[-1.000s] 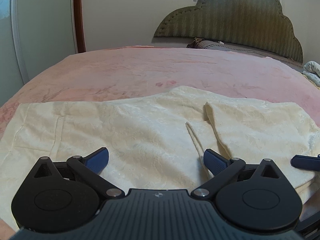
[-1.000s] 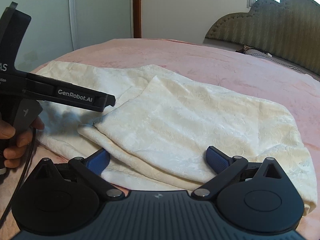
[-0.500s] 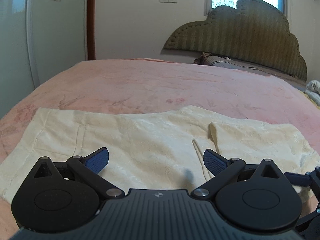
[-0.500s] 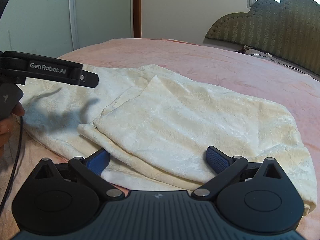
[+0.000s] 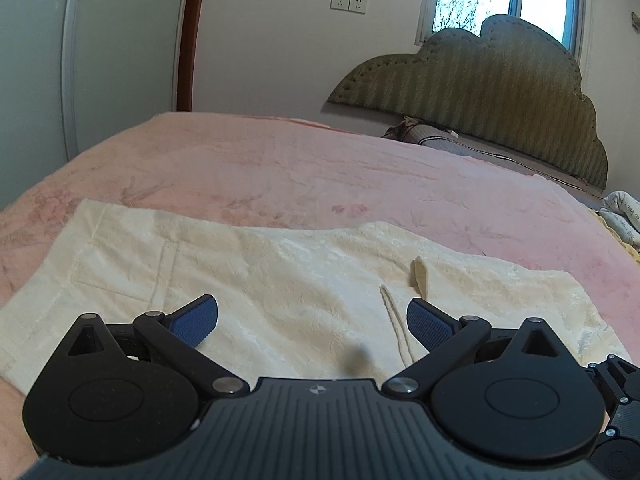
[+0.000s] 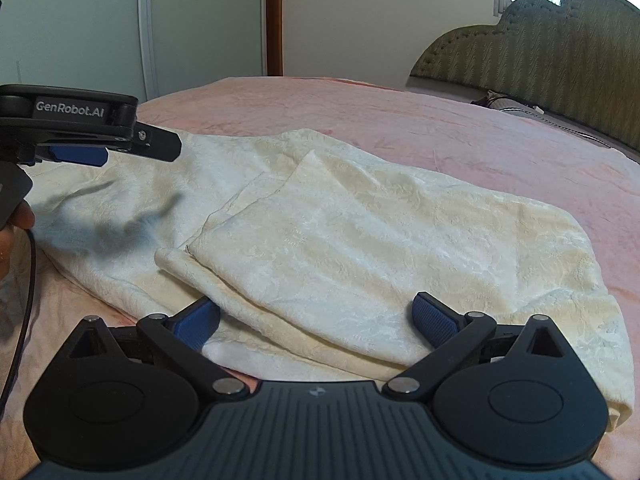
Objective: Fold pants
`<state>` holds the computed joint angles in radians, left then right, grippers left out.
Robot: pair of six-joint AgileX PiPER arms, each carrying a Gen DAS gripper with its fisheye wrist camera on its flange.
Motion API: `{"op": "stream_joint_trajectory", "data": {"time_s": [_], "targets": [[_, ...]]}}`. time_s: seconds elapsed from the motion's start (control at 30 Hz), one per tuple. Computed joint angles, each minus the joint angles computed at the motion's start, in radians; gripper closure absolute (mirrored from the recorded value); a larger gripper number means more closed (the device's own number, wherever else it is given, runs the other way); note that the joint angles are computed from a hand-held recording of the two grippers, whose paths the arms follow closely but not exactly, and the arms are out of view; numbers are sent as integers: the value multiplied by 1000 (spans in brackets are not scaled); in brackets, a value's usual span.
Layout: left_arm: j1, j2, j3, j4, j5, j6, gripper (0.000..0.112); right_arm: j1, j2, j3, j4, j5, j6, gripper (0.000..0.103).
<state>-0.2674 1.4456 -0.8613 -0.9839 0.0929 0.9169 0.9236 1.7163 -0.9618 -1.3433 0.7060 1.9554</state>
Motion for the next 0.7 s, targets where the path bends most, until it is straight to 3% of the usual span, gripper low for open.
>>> {"op": "stream_joint_trajectory", "data": {"time_s": [0.1, 0.2, 0.5, 0.6, 0.7], "targets": [[7, -12, 1, 124, -7, -94, 10, 0, 0, 0, 0, 0, 0, 0], [30, -27, 0, 138, 22, -102, 10, 0, 0, 1, -1, 0, 1, 0], [296, -59, -48, -44, 353, 88, 10, 0, 3, -3, 1, 1, -2, 0], [398, -63, -72, 8, 424, 44, 10, -1, -27, -21, 76, 0, -54, 0], [485, -60, -103, 74, 470, -26, 10, 96, -65, -29, -70, 30, -9, 0]]}}
